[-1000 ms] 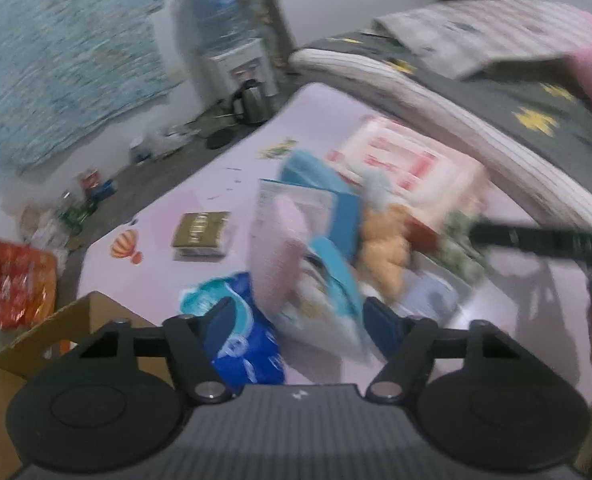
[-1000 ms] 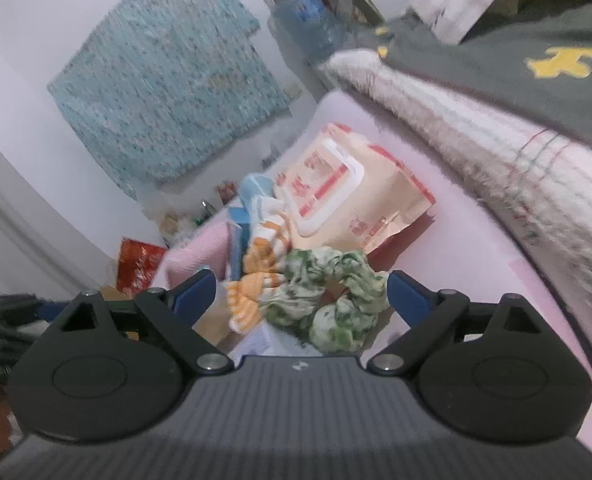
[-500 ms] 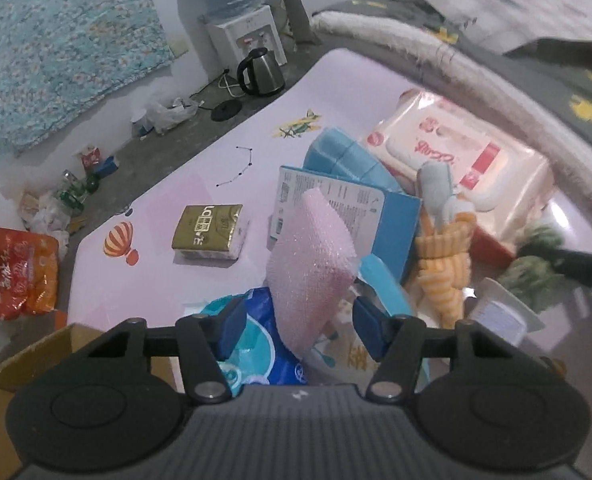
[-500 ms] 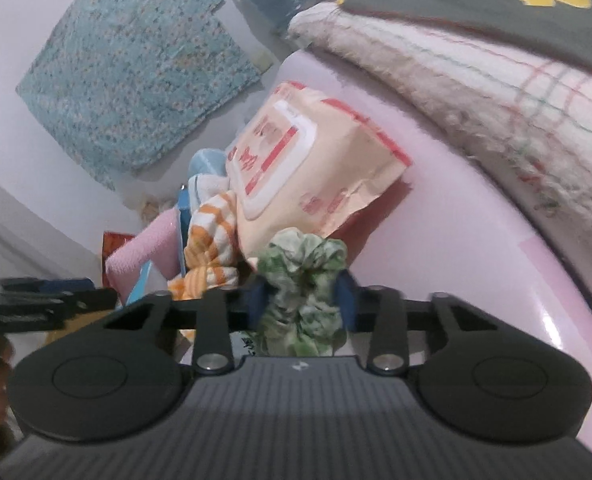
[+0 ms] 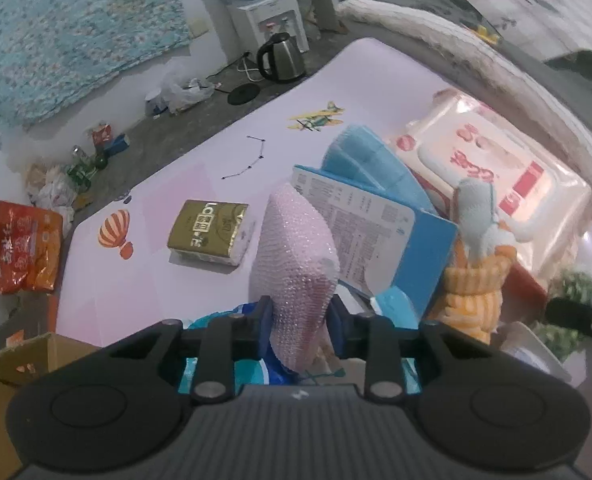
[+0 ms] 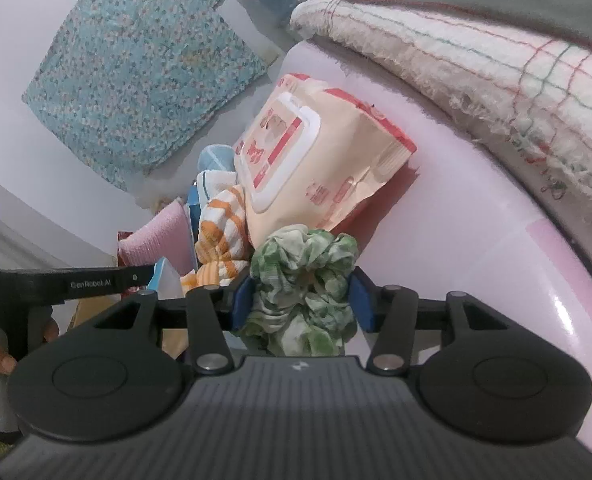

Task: Organize soft objects
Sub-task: 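Carry the sponge into the box with the left tool while the right tool carries the scrunchie over it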

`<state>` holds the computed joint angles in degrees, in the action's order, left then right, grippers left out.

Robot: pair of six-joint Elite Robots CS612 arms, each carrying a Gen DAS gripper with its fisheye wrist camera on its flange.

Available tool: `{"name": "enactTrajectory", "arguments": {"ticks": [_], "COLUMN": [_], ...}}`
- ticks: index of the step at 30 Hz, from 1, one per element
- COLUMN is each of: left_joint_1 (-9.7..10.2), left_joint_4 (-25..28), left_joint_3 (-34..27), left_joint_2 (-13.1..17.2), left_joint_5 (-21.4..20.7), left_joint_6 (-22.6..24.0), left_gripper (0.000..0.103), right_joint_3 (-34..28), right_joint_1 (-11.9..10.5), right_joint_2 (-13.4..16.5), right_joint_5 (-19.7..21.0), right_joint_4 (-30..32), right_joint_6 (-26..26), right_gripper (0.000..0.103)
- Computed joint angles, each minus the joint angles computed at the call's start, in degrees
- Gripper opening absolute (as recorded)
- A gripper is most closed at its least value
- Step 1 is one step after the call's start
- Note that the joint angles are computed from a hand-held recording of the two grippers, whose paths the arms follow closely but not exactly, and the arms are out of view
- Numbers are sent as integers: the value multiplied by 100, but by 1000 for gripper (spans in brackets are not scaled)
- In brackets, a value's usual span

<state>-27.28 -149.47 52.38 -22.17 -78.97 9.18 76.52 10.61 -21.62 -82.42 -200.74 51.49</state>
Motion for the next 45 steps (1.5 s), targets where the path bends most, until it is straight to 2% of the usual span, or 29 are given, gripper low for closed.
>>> {"name": "enactTrajectory", "arguments": {"ticks": [1,2,5,12,16,20,23,27,31,34,36,42,45], "left_joint_1": [6,9,18,78,164,327,488,718,949,1103,1210,1435,1426], "left_joint_4": [-30,-77,-334,-1002,-1446,-2015,-2539,-3330,-3655,-3600,-3443,-2907,-2589], "left_joint_3": [20,56,243,868,1435,2173,2774,3498,3844,3890,3812,3427,3187], "left_joint_2": [-16,-40,-157,-602,-1022,-1536,-1918,-2311,-2447,-2379,-2279,-1865,-1646], "left_joint_5": [0,-2,-1,-286,-620,-1023,-1216,-1123,-1008,-968,-1039,-1267,-1110], "left_joint_6": [-30,-48,-58,-233,-453,-804,-1037,-1321,-1573,-1736,-1826,-1942,-1730], "left_gripper": [28,28,27,27,27,27,27,27,27,27,27,27,27], "right_joint_3": [1,11,86,550,924,1234,1315,1206,833,408,72,-902,-1311], "right_joint_1": [21,29,46,148,239,334,403,506,626,711,786,1034,1138], "right_joint_2": [-9,-18,-36,-277,-528,-767,-912,-1033,-1007,-884,-785,-528,-407], "right_joint_5": [-65,-84,-234,-948,-1296,-1376,-1158,-542,282,969,1277,1607,1594], "right_joint_4": [44,71,-64,-691,-1181,-1771,-2045,-2151,-1917,-1562,-1169,173,735], "right_joint_6": [-20,-23,133,144,-36,-309,-553,-717,-772,-613,-593,-953,-1142], "right_gripper": [41,31,20,17,17,17,17,17,17,17,17,18,18]}}
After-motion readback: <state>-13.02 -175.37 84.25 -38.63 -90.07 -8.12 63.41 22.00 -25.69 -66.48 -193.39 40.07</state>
